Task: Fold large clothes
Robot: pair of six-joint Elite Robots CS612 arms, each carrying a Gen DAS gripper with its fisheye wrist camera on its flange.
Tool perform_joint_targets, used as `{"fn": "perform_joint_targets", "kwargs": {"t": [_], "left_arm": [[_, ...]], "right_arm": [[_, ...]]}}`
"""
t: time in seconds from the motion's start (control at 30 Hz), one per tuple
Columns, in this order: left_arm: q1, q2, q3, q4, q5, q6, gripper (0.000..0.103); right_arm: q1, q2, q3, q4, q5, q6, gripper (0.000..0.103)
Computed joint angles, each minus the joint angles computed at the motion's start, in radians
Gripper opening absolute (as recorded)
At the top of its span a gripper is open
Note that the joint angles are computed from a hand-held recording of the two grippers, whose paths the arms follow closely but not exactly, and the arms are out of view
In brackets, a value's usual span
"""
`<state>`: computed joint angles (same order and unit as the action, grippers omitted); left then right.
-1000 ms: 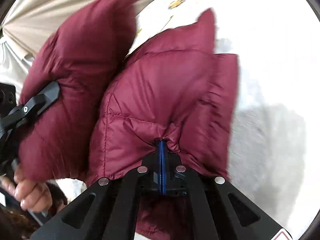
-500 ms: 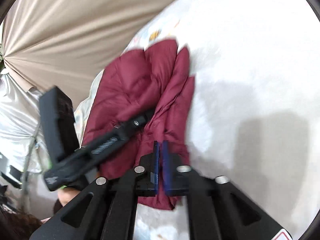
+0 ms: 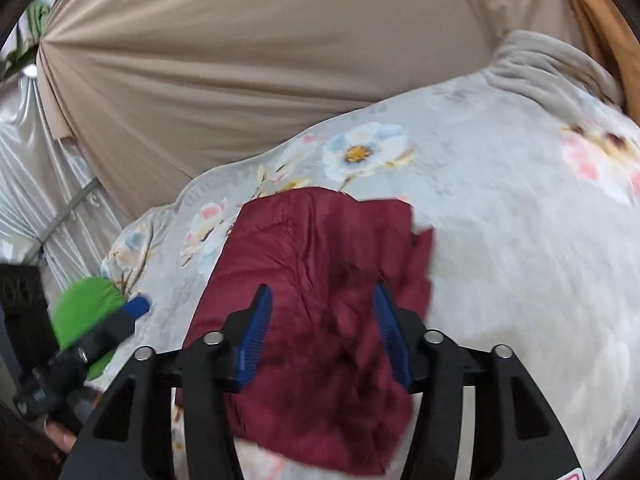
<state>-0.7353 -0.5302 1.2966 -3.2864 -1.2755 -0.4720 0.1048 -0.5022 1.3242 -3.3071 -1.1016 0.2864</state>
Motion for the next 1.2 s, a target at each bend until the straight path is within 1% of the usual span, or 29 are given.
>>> {"fn": "perform_joint_targets", "kwargs": {"t": [0.03, 0.1, 0.13, 0.17, 0.2, 0.23, 0.27, 0.3, 0.37, 0.4, 0.47, 0.53, 0.57, 0.6, 0.63, 0.67, 0.7, 0.73, 0.8, 0.87, 0.93, 1.03, 1.07, 1.1, 1.13, 1.2], "left_arm": [[0.006, 0.001, 0.006, 0.034, 0.007, -0.030, 0.090], [0.016, 0.013, -0.002, 0.072, -0.026, -0.061, 0.089], [0.020, 0.017, -0.006, 0.100, -0.038, -0.073, 0.087], [0.023, 0.023, -0.009, 0.124, -0.046, -0.075, 0.086], [0.023, 0.030, -0.012, 0.141, -0.041, -0.072, 0.086], [0.018, 0.037, -0.017, 0.157, -0.014, -0.057, 0.086], [0.014, 0.044, -0.025, 0.167, 0.005, -0.042, 0.086], [0.013, 0.051, -0.035, 0.179, 0.015, -0.028, 0.086], [0.008, 0.063, -0.049, 0.195, 0.026, -0.011, 0.087], [0.007, 0.065, -0.051, 0.198, 0.028, -0.006, 0.088], [0.001, 0.072, -0.058, 0.210, 0.044, 0.009, 0.089], [-0.002, 0.079, -0.067, 0.222, 0.055, 0.016, 0.089], [-0.002, 0.082, -0.071, 0.228, 0.055, 0.018, 0.089], [-0.002, 0.083, -0.073, 0.232, 0.055, 0.019, 0.089], [-0.003, 0.082, -0.072, 0.236, 0.057, 0.017, 0.089], [-0.002, 0.082, -0.073, 0.238, 0.055, 0.011, 0.089], [-0.002, 0.083, -0.074, 0.240, 0.053, 0.009, 0.089], [-0.002, 0.083, -0.075, 0.244, 0.055, 0.008, 0.089], [-0.003, 0.084, -0.077, 0.249, 0.060, 0.009, 0.089], [-0.003, 0.084, -0.078, 0.253, 0.062, 0.010, 0.089], [-0.002, 0.084, -0.079, 0.256, 0.059, 0.009, 0.090], [0.000, 0.084, -0.079, 0.257, 0.054, 0.010, 0.090], [0.000, 0.084, -0.079, 0.257, 0.052, 0.011, 0.091], [0.000, 0.085, -0.079, 0.257, 0.051, 0.013, 0.091], [0.000, 0.085, -0.080, 0.257, 0.050, 0.016, 0.091], [-0.002, 0.087, -0.080, 0.254, 0.056, 0.025, 0.092]], "right_arm": [[0.004, 0.014, -0.033, 0.029, -0.004, 0.017, 0.054], [0.009, 0.045, -0.093, 0.073, -0.017, 0.038, 0.054], [0.013, 0.055, -0.115, 0.099, -0.040, 0.046, 0.053], [0.017, 0.059, -0.125, 0.116, -0.061, 0.051, 0.051], [0.019, 0.071, -0.143, 0.133, -0.080, 0.055, 0.037], [0.019, 0.076, -0.149, 0.143, -0.099, 0.054, 0.016], [0.020, 0.081, -0.154, 0.154, -0.117, 0.053, 0.012], [0.017, 0.085, -0.156, 0.163, -0.115, 0.060, 0.009], [0.006, 0.105, -0.170, 0.205, -0.078, 0.071, 0.007], [0.001, 0.115, -0.174, 0.208, -0.060, 0.076, 0.003], [-0.003, 0.123, -0.176, 0.213, -0.039, 0.071, 0.003], [-0.002, 0.113, -0.165, 0.223, -0.057, 0.055, 0.003], [0.002, 0.094, -0.144, 0.214, -0.099, 0.064, 0.003], [0.007, 0.077, -0.121, 0.190, -0.136, 0.075, 0.005], [0.014, 0.051, -0.085, 0.128, -0.178, 0.071, 0.007], [0.020, 0.028, -0.049, 0.048, -0.179, 0.047, 0.007], [0.022, 0.013, -0.027, 0.003, -0.154, 0.026, 0.007], [0.029, -0.011, 0.004, -0.044, -0.118, -0.013, 0.007], [0.046, -0.036, 0.033, -0.054, -0.114, -0.091, 0.007], [0.067, -0.050, 0.053, -0.016, -0.137, -0.182, 0.007], [0.079, -0.048, 0.064, 0.023, -0.170, -0.217, 0.007], [0.085, -0.045, 0.092, 0.047, -0.258, -0.204, 0.007], [0.081, -0.044, 0.104, 0.046, -0.268, -0.184, 0.006], [0.074, -0.045, 0.117, 0.041, -0.262, -0.161, 0.002], [0.068, -0.045, 0.125, 0.037, -0.255, -0.144, 0.000], [0.057, -0.041, 0.139, 0.033, -0.242, -0.107, 0.000]]}}
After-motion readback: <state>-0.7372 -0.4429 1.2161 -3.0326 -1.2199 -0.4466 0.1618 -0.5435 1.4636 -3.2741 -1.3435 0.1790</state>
